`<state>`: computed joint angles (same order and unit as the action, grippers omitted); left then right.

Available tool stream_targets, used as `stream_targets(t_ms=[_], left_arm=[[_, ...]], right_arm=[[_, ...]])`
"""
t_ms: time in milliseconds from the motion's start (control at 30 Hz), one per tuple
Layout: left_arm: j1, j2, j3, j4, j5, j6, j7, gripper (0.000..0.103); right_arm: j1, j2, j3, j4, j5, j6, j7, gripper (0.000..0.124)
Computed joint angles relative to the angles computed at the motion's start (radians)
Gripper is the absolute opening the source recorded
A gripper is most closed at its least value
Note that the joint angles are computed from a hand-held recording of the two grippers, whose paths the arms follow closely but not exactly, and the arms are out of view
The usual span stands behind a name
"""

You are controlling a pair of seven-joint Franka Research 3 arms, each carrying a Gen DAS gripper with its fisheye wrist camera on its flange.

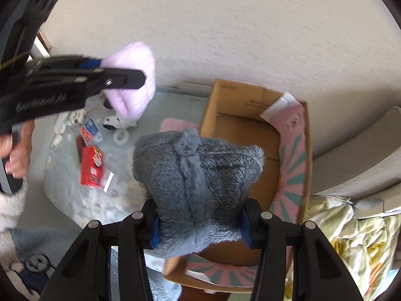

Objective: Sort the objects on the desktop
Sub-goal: 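Carry both soft items into the cardboard box and open both tools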

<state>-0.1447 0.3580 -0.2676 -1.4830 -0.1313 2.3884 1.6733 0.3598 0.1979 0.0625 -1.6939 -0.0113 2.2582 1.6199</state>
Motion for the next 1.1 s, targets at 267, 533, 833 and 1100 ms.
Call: stream_targets(t_ms=[267, 533, 833, 1100], left_arm=[[-0.076, 0.148, -0.003, 0.192, 0.087, -0.109, -0.025, 0.029], [-0.148, 0.289, 0.002, 0.382, 0.146, -0.217, -0.033, 0.029], [-0.206, 0.415, 0.024, 0.580, 0.186, -0.334, -0.045, 0.048], [-0.212, 0.360, 0.039, 0.501, 0.241, -0.231, -0.055, 0.103]], right_arm=[[-0.029, -0.038, -0.011, -0.067, 0.015, -0.019, -0.001, 0.045], [-0.053, -0.044, -0.013, -0.128, 0.053, -0.010, 0.006, 0.045], [-0.070, -0.016, -0.016, -0.106, 0.065, -0.057, -0.030, 0.056], [-0.064, 0.014, -0.027, -0.067, 0.027, -0.128, 0.000, 0.079]])
